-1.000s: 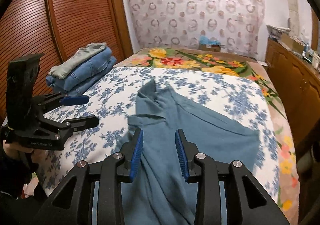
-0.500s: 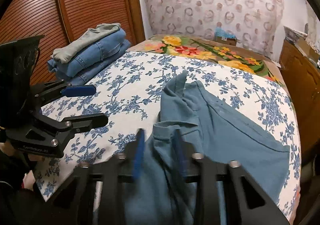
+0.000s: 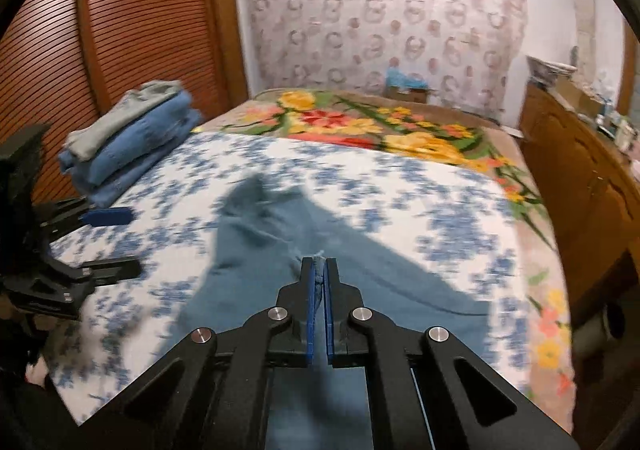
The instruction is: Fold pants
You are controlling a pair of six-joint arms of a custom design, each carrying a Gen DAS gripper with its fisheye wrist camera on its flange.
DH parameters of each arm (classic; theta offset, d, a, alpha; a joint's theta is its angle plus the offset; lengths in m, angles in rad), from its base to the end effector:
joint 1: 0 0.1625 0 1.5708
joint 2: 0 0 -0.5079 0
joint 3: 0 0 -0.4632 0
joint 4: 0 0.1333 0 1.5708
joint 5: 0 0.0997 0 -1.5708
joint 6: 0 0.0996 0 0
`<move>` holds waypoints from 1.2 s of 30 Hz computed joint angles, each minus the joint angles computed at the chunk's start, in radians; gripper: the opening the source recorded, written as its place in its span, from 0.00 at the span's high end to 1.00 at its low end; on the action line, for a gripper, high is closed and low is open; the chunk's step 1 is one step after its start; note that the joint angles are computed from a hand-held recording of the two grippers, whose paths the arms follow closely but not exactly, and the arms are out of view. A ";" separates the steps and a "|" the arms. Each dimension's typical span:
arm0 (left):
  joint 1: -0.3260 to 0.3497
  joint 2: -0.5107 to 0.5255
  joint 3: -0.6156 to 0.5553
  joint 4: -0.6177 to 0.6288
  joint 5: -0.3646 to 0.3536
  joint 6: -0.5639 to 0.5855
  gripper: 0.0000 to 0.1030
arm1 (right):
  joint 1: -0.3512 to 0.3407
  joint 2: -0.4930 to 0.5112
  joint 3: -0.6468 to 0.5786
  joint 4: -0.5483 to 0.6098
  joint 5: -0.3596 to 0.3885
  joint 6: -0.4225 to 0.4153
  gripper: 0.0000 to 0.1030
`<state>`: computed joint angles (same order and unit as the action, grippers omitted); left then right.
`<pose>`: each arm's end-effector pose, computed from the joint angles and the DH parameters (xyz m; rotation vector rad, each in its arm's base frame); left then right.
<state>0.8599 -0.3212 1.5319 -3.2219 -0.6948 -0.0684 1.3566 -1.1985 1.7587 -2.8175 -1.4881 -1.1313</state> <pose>-0.3386 -0.7147 -0.1258 0.5054 2.2947 -0.8996 -0.0142 -0.7309 0.3759 1.2127 -2.3678 0.8121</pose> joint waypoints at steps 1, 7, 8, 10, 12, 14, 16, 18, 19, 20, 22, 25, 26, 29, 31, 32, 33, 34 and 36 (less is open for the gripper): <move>0.000 0.002 -0.003 0.004 0.000 -0.001 0.27 | -0.004 0.002 -0.007 -0.010 -0.002 0.001 0.97; 0.000 0.015 -0.033 0.038 -0.003 -0.006 0.27 | -0.029 0.015 -0.055 -0.029 -0.002 0.025 0.97; 0.000 0.018 -0.039 0.045 -0.003 -0.006 0.27 | -0.032 0.017 -0.060 -0.034 -0.002 0.031 0.97; 0.000 0.023 -0.049 0.056 -0.003 -0.006 0.27 | -0.033 0.018 -0.067 -0.035 -0.002 0.037 0.97; 0.000 0.028 -0.060 0.071 -0.005 -0.008 0.27 | -0.035 0.022 -0.076 -0.034 -0.001 0.041 0.97; 0.001 0.032 -0.070 0.086 -0.006 -0.010 0.27 | -0.034 0.034 -0.090 -0.040 -0.006 0.044 0.97; 0.003 0.037 -0.080 0.095 -0.007 -0.009 0.27 | -0.034 0.046 -0.108 -0.039 -0.013 0.052 0.97; 0.003 0.043 -0.090 0.108 -0.009 -0.013 0.27 | -0.028 0.064 -0.123 -0.049 -0.048 0.063 0.97; 0.003 0.045 -0.095 0.114 -0.010 -0.014 0.27 | -0.028 0.068 -0.125 -0.058 -0.053 0.065 0.97; 0.003 0.049 -0.102 0.123 -0.012 -0.014 0.27 | -0.028 0.070 -0.127 -0.057 -0.053 0.069 0.93; 0.004 0.054 -0.111 0.137 -0.014 -0.016 0.27 | -0.032 0.069 -0.129 -0.054 -0.058 0.079 0.87; 0.002 0.062 -0.123 0.154 -0.019 -0.019 0.27 | -0.040 0.058 -0.121 -0.032 -0.044 0.088 0.87; 0.001 0.065 -0.128 0.162 -0.021 -0.020 0.27 | -0.042 0.054 -0.116 -0.027 -0.045 0.089 0.84; 0.000 0.071 -0.136 0.172 -0.026 -0.020 0.27 | -0.049 0.045 -0.109 -0.005 -0.044 0.095 0.81; -0.001 0.076 -0.143 0.181 -0.029 -0.022 0.27 | -0.054 0.038 -0.109 0.021 -0.042 0.092 0.80; -0.002 0.077 -0.145 0.184 -0.031 -0.022 0.27 | -0.055 0.036 -0.105 0.027 -0.046 0.088 0.79; -0.003 0.079 -0.147 0.187 -0.032 -0.023 0.27 | -0.055 0.036 -0.106 0.034 -0.050 0.085 0.79; -0.003 0.081 -0.148 0.190 -0.031 -0.024 0.27 | -0.057 0.036 -0.105 0.038 -0.051 0.084 0.79; -0.004 0.083 -0.149 0.196 -0.032 -0.027 0.27 | -0.059 0.037 -0.105 0.049 -0.054 0.089 0.79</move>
<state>0.8562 -0.2385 1.3829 -3.0259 -0.7264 -0.0956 1.2975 -1.1615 1.6535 -2.7689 -1.5424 -1.0428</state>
